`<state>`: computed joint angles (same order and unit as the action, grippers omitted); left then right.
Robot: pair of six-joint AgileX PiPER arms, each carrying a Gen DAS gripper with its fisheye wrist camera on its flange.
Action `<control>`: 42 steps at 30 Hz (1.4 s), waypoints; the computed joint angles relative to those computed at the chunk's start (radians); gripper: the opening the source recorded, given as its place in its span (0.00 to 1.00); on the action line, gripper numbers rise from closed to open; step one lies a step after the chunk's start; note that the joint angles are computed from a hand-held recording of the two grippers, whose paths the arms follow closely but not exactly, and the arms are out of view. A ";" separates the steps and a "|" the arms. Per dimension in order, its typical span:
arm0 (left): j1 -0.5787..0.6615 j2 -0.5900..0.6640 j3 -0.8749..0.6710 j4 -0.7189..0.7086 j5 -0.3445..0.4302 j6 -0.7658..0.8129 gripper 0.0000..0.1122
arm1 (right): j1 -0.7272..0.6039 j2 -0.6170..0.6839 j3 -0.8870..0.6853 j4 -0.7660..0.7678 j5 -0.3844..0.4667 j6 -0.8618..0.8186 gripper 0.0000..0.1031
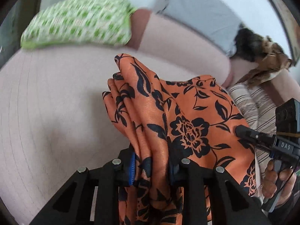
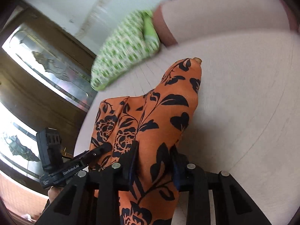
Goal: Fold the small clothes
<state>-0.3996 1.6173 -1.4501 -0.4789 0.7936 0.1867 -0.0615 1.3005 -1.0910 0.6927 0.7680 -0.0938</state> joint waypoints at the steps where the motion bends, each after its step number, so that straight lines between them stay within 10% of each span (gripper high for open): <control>1: -0.018 0.007 -0.036 -0.005 0.003 -0.007 0.25 | -0.039 -0.025 -0.035 -0.011 0.041 -0.007 0.32; 8: -0.136 0.172 -0.247 0.078 0.022 -0.098 0.27 | -0.339 -0.056 -0.081 0.090 0.205 -0.177 0.32; 13: -0.183 0.408 -0.343 0.229 0.129 -0.200 0.42 | -0.391 0.007 0.107 0.054 0.083 -0.196 0.35; 19: -0.186 0.243 -0.151 0.356 -0.042 -0.238 0.56 | -0.358 -0.099 0.258 -0.171 -0.057 -0.022 0.50; 23: -0.242 0.158 -0.103 0.453 -0.122 -0.283 0.56 | -0.339 -0.198 0.218 -0.052 -0.038 -0.136 0.62; 25: -0.252 0.202 -0.156 0.434 -0.125 -0.277 0.56 | -0.259 -0.169 0.201 0.018 -0.087 -0.176 0.76; 29: -0.270 0.327 -0.231 0.584 0.019 -0.447 0.57 | -0.219 0.027 0.220 0.094 -0.086 -0.187 0.75; 36: -0.267 0.245 -0.172 0.628 -0.059 -0.503 0.60 | -0.207 -0.021 0.112 0.054 -0.054 -0.179 0.75; 42: -0.252 0.302 -0.223 0.687 0.069 -0.625 0.60 | -0.256 0.158 0.100 0.038 -0.090 -0.077 0.84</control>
<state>-0.6512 1.9188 -1.6733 0.2078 0.8626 -0.4379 -0.3177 1.4581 -0.9909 0.7306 0.6777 -0.1711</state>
